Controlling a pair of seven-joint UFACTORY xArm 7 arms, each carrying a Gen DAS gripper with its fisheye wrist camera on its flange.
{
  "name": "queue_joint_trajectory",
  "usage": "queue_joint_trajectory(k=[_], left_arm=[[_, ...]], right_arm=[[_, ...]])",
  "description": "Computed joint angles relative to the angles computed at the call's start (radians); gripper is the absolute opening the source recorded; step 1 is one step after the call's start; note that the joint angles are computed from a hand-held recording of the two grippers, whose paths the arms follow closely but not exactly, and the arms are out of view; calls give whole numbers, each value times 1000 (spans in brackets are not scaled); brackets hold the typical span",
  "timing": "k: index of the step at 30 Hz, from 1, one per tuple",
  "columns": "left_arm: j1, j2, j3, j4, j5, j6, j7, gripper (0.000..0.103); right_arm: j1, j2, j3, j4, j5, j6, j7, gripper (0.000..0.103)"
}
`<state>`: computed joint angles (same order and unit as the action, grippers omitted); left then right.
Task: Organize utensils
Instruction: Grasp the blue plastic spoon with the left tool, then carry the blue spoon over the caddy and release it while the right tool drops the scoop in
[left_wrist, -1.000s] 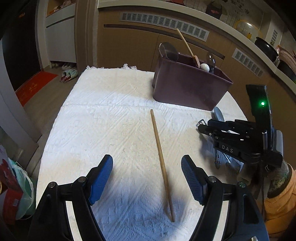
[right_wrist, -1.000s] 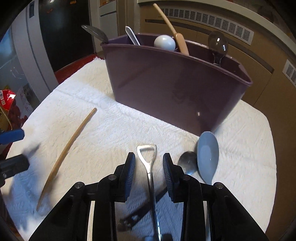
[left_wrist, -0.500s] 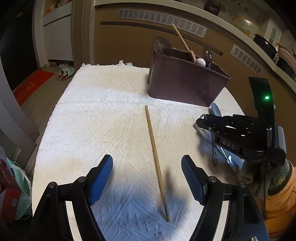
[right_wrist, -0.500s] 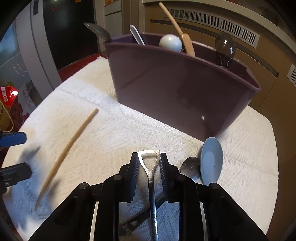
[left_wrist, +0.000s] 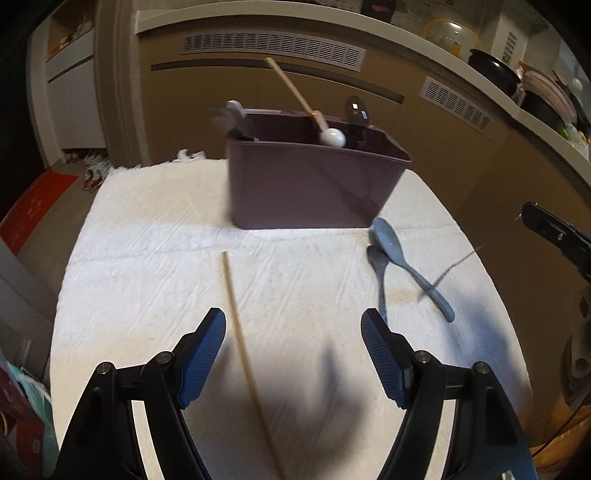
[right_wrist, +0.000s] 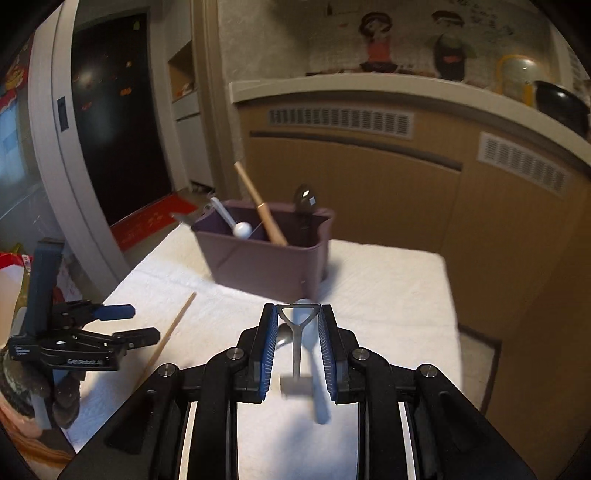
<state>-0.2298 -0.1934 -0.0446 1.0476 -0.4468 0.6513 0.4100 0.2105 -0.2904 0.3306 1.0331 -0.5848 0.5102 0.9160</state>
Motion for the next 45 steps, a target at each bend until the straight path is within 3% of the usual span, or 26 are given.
queue_joint_trajectory(k=[3,8,15,18,23,26,29,33,35,40,45], left_arm=[[-28,76,-31,83,-6,30,-8,72],[-62,196,-93,206,29,54,-144,72],[-139,389,-111,405,334,93,-566,71],[-192,442,-90,458,507,98,-719,62],[-228,506,-77,528,633,133,-810,62],[-233,523,-77,544,652,142,-813,56],[-230,528,-82,538,656,134,-782,33],[-216,456,-86,435,669,36,-736,23],[-190,392,-101,361,631,-21,-680,10],[-135,201,-118,171,519,-146,-524,9],[-119,14,-84,25,332,-222,-335,9]], right_arm=[[-11,-44,1,-27,-13,13,16,23],[-32,-110,3,-100,11,-1,27,23],[-57,-182,4,-201,74,-65,-2,23],[-72,-200,8,-226,99,-86,-22,23],[-96,-226,21,-255,128,-114,-43,23],[-110,-233,28,-264,142,-124,-50,23],[-117,-241,39,-267,154,-120,-55,23],[-119,-244,49,-260,165,-105,-63,23],[-119,-245,55,-250,167,-89,-66,23],[-95,-257,52,-223,183,-37,-95,23],[-74,-265,69,-174,185,63,-124,23]])
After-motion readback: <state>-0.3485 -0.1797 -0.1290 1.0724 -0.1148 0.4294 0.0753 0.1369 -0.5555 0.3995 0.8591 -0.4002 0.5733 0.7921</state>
